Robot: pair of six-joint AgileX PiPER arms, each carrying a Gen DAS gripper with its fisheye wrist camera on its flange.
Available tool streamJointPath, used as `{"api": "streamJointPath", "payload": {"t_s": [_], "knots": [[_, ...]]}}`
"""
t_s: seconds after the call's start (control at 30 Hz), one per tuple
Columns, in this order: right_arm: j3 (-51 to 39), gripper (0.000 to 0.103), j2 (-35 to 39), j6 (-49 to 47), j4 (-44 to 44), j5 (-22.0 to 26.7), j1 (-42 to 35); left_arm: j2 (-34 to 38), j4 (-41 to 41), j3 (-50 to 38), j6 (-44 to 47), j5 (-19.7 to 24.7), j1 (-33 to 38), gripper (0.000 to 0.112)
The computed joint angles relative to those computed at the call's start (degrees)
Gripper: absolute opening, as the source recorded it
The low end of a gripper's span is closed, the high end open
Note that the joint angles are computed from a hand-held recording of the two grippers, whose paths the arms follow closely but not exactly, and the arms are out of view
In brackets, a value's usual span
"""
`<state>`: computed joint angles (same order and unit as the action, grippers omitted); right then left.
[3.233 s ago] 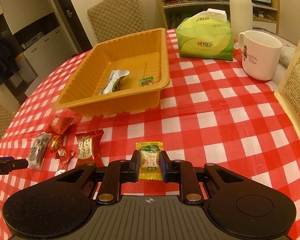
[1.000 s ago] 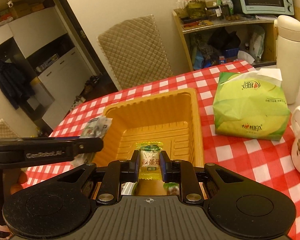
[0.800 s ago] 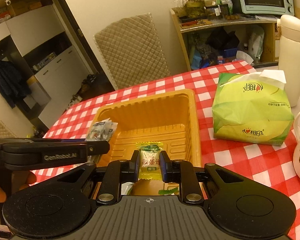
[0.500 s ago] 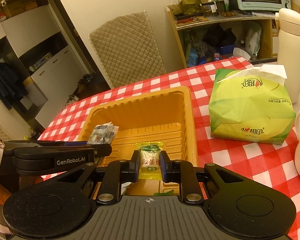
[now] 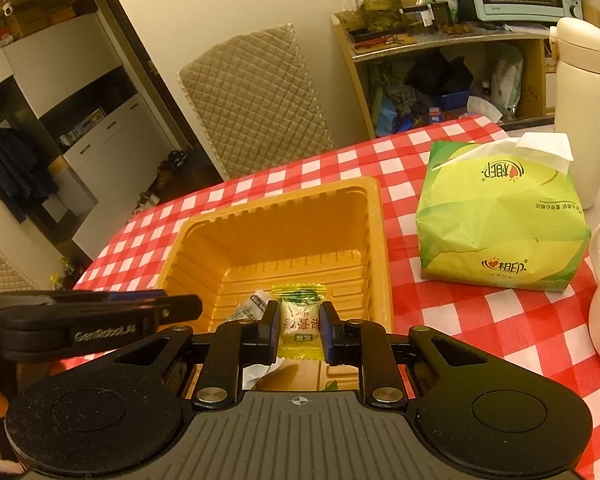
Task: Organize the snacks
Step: 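Open left tool to drop nut pack in tray while right tool holds yellow candy, then open right tool over the tray, then withdraw both tools toward the red candies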
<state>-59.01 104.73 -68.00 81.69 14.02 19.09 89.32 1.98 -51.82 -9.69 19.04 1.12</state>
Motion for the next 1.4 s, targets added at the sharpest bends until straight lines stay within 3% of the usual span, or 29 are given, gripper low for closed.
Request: {"api": "streamJointPath", "payload": {"t_s": [0.27,0.4,0.53,0.6,0.67,0.73,0.9,1.03,1.17,1.4], "knots": [[-2.0,0.021,1.1,3.2,-2.4,-0.6,0.9,-3.0,-1.2,1.6,1.6,1.2,0.9,0.034],[-1.7,0.021,1.2,-3.4,5.2,-1.0,1.0,-4.7,-2.0,2.4,2.6,1.9,1.3,0.036],[-2.5,0.024,1.3,-0.3,4.2,0.8,0.1,-6.6,-4.1,3.6,4.6,2.3,1.6,0.043],[-2.4,0.033,0.9,1.1,3.5,0.9,0.0,-7.6,-5.8,4.2,6.5,2.9,1.8,0.044],[-1.4,0.051,-0.2,-1.5,6.3,0.6,-0.1,-8.7,-6.6,4.9,7.5,3.3,1.7,0.046],[0.2,0.055,-1.5,-5.7,10.6,0.2,-0.2,-10.1,-6.9,5.6,7.9,3.7,1.6,0.048],[3.4,0.058,-5.2,-3.8,8.8,2.4,-1.5,-14.5,-9.5,7.8,10.4,5.3,2.0,0.053],[7.6,0.075,-9.8,-4.7,10.0,2.1,-1.7,-18.9,-9.0,9.3,9.9,8.1,2.3,0.061],[12.2,0.081,-15.2,-5.6,11.1,2.1,-1.7,-23.9,-8.1,10.9,8.8,11.9,2.1,0.069],[22.2,0.083,-26.3,-4.5,13.3,0.1,0.3,-36.3,-8.3,15.3,9.1,18.8,3.3,0.084]]}}
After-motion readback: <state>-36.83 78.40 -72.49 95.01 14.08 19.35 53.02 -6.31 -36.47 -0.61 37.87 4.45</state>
